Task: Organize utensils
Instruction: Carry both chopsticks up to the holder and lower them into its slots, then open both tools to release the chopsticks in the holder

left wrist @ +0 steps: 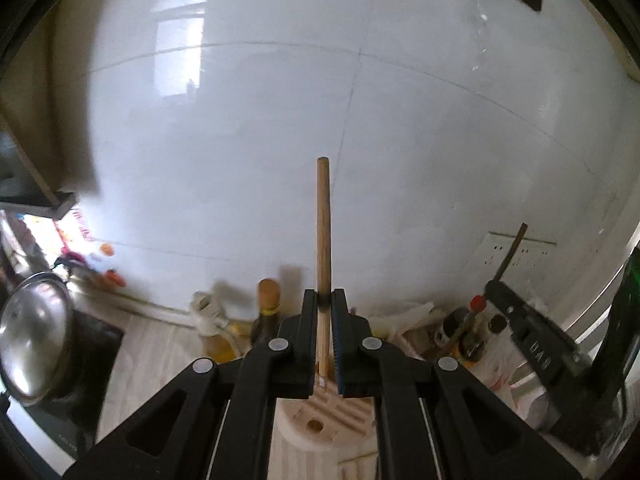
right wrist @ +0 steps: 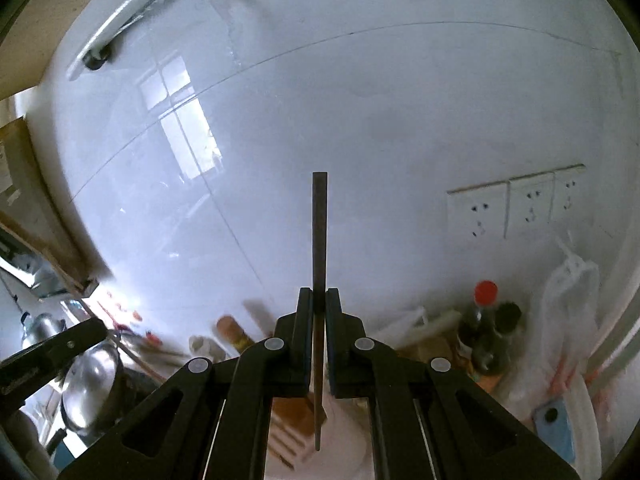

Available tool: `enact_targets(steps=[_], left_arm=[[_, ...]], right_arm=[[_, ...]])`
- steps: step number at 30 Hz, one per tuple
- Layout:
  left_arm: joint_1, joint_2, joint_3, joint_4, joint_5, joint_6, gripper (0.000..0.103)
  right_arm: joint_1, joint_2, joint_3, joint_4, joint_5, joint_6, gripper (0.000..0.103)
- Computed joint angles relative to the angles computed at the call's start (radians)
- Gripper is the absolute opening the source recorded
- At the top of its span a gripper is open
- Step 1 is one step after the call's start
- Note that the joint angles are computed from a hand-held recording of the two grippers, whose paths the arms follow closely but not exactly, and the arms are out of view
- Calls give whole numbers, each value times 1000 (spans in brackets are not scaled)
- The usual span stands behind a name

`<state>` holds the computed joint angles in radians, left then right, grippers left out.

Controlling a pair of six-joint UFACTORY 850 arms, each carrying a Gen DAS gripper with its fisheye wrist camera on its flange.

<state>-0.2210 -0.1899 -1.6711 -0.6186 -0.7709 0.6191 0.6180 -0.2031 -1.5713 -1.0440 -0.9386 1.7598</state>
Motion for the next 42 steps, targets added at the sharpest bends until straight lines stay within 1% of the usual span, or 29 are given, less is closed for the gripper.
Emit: enact_targets(steps=[5, 8, 15, 17, 19, 21, 22, 23, 24, 25, 26, 28, 29, 30, 31, 32, 34, 37, 40, 41, 42], left_arm=[[-36, -109, -90, 28, -48, -15, 4], [-50, -148, -106, 51, -63, -15, 4], [-58, -197, -108, 74, -99, -12, 5], [-53, -200, -110, 58, -113, -5, 5], [-48, -201, -115, 48, -120, -5, 5], [-43, -198, -118, 39, -122, 8, 11], [-43, -191, -113, 53, -105, -1, 15], [-41, -187, -115, 65, -96, -10, 31], [-39, -181, -111, 75, -81, -19, 60], [-37, -172, -104, 92, -58, -37, 75], [-31, -161, -92, 92, -37, -40, 87], [-19, -135, -62, 89, -1, -33, 87], [-14, -124, -46, 93, 15, -32, 91], [-7, -107, -21, 84, 34, -18, 98], [-2, -94, -1, 76, 51, -6, 103], [5, -74, 30, 63, 73, 10, 103], [16, -32, 98, 66, 120, 20, 103], [29, 34, 208, 69, 184, 40, 103], [39, 77, 295, 89, 189, 35, 103], [40, 90, 324, 100, 192, 36, 103], [37, 106, 363, 132, 199, 23, 103]], right_arm=[[-39, -57, -44, 18, 31, -15, 6], [-54, -81, -45, 37, 58, -15, 6], [-60, -87, 1, 56, 115, -24, 6], [-67, -75, 23, 78, 146, -44, 6], [-71, -69, 28, 137, 182, -87, 6], [-86, -60, 46, 203, 237, -121, 7], [-91, -58, 51, 232, 256, -139, 7], [-93, -54, 57, 251, 265, -149, 8], [-93, -47, 66, 261, 277, -151, 9], [-94, -43, 73, 267, 283, -149, 15], [-91, -35, 80, 266, 287, -139, 25], [-86, -18, 97, 259, 280, -118, 34], [-83, -5, 109, 254, 282, -107, 36], [-78, 4, 117, 249, 271, -94, 37], [-70, 15, 125, 243, 254, -80, 45], [-62, 27, 139, 230, 240, -61, 54], [-41, 42, 152, 218, 180, -36, 63], [-9, 74, 196, 225, 97, -6, 70], [17, 109, 260, 276, 56, 14, 87], [24, 119, 285, 295, 57, 19, 91], [33, 126, 308, 317, 51, 20, 91]])
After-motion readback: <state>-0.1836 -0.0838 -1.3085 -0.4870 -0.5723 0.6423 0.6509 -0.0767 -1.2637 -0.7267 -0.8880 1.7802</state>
